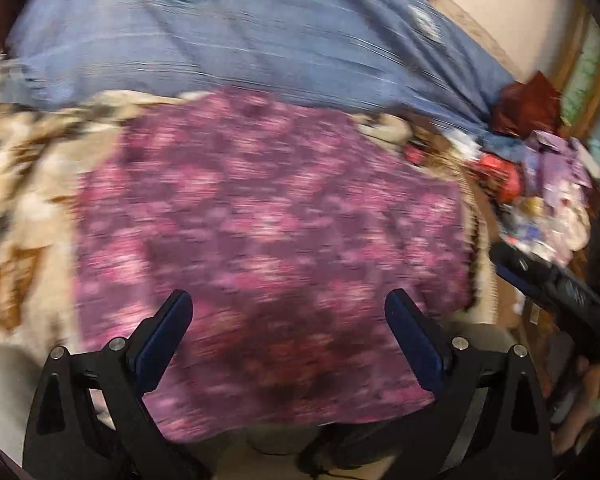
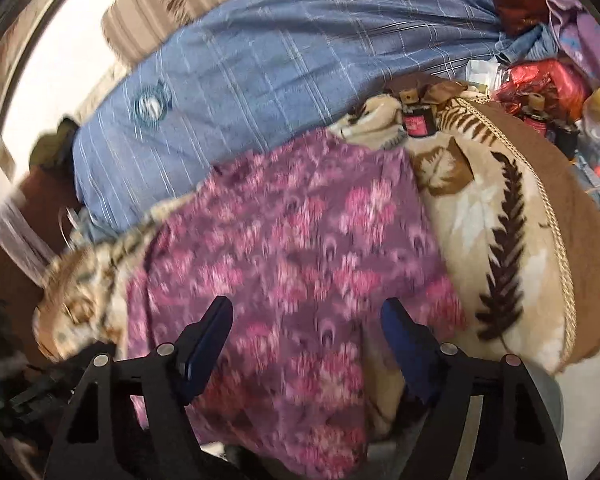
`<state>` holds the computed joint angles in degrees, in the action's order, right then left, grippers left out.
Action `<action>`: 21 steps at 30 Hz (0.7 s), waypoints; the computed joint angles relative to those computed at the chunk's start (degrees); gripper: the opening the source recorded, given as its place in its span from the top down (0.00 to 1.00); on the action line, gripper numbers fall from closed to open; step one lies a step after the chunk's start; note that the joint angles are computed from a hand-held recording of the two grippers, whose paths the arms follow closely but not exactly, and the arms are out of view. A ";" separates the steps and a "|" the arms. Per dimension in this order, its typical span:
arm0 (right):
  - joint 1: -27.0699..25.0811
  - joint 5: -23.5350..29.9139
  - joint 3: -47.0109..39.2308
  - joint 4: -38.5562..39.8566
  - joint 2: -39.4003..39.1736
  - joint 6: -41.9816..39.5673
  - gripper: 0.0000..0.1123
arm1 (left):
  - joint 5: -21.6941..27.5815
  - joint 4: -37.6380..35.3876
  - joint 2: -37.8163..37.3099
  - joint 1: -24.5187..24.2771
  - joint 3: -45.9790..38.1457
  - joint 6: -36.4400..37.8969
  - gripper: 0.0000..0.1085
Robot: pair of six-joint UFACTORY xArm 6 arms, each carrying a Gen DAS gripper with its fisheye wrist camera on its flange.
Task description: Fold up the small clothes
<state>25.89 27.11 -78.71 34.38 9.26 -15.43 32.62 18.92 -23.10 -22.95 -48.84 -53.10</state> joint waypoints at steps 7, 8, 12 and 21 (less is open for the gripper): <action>-4.34 4.61 -12.09 9.06 8.02 -4.61 0.29 | -6.08 -24.41 18.67 -0.93 -14.48 22.47 0.11; -4.95 3.62 -11.97 10.68 8.33 -5.01 0.30 | -6.40 -28.18 20.35 -1.07 -15.80 24.98 0.12; -5.89 -1.35 -9.07 16.77 8.31 -7.95 0.31 | -4.62 -44.05 28.43 -1.69 -23.83 36.26 0.16; -7.92 -0.81 -9.33 28.08 9.51 -17.52 0.36 | 6.63 -59.46 44.66 -1.40 -42.07 40.80 0.32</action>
